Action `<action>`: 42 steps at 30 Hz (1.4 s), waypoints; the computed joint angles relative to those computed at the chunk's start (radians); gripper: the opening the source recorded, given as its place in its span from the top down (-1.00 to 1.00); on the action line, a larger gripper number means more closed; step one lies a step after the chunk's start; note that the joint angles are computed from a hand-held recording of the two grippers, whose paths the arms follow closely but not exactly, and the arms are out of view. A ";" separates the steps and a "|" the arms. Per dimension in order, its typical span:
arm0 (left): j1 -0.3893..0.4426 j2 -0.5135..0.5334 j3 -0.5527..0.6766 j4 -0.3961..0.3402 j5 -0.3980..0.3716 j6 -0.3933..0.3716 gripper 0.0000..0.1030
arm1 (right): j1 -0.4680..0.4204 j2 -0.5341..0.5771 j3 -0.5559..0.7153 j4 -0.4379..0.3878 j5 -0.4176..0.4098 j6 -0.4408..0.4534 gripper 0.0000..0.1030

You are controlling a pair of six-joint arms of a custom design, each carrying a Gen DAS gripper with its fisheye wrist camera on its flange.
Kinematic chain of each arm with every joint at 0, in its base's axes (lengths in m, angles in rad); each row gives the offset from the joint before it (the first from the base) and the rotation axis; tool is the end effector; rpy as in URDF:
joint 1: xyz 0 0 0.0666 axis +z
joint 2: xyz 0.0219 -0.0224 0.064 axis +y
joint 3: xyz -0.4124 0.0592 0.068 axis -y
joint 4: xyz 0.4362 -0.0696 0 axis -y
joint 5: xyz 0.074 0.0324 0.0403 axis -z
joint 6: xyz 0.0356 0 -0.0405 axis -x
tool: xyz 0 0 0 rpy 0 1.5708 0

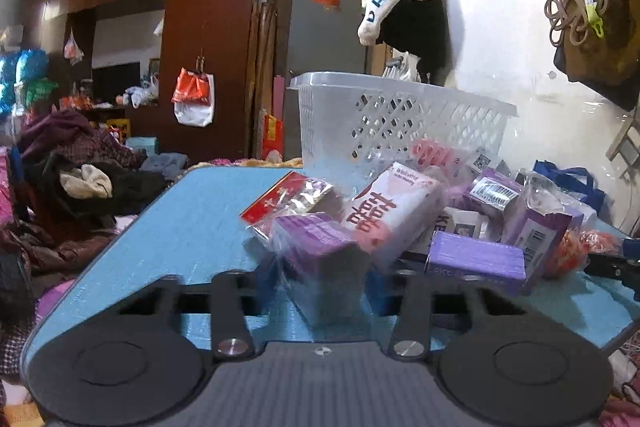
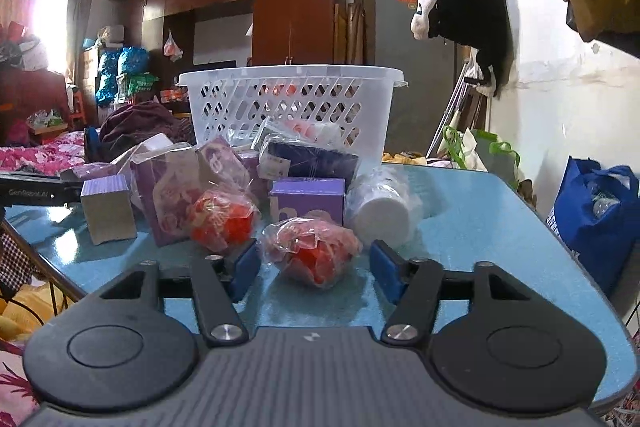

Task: Organize objects
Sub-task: 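Grasp purple box with left tool while right tool grasps red bagged item, then lift both items over the white basket and open both tools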

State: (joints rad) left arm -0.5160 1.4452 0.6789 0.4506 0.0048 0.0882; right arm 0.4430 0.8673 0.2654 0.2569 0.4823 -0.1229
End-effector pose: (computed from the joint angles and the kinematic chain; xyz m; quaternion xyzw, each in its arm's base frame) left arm 0.3964 -0.2255 0.2116 0.1732 0.7907 -0.1765 0.5600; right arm 0.2474 0.0986 0.2062 0.0090 0.8061 -0.0316 0.5909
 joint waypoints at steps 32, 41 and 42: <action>-0.025 -0.041 -0.054 0.191 0.051 -0.045 0.14 | -0.063 -0.103 0.007 0.028 -0.099 0.079 -0.08; -0.024 -0.059 -0.002 0.152 0.074 -0.044 0.14 | -0.108 -0.084 0.063 0.038 -0.178 0.101 -0.08; -0.022 -0.063 0.007 0.147 0.072 -0.041 0.14 | -0.114 -0.078 0.075 0.038 -0.189 0.108 -0.08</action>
State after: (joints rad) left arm -0.5377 1.3821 0.6863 0.5980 0.0765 0.0468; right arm 0.3295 0.7897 0.3401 0.2952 0.2936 -0.0150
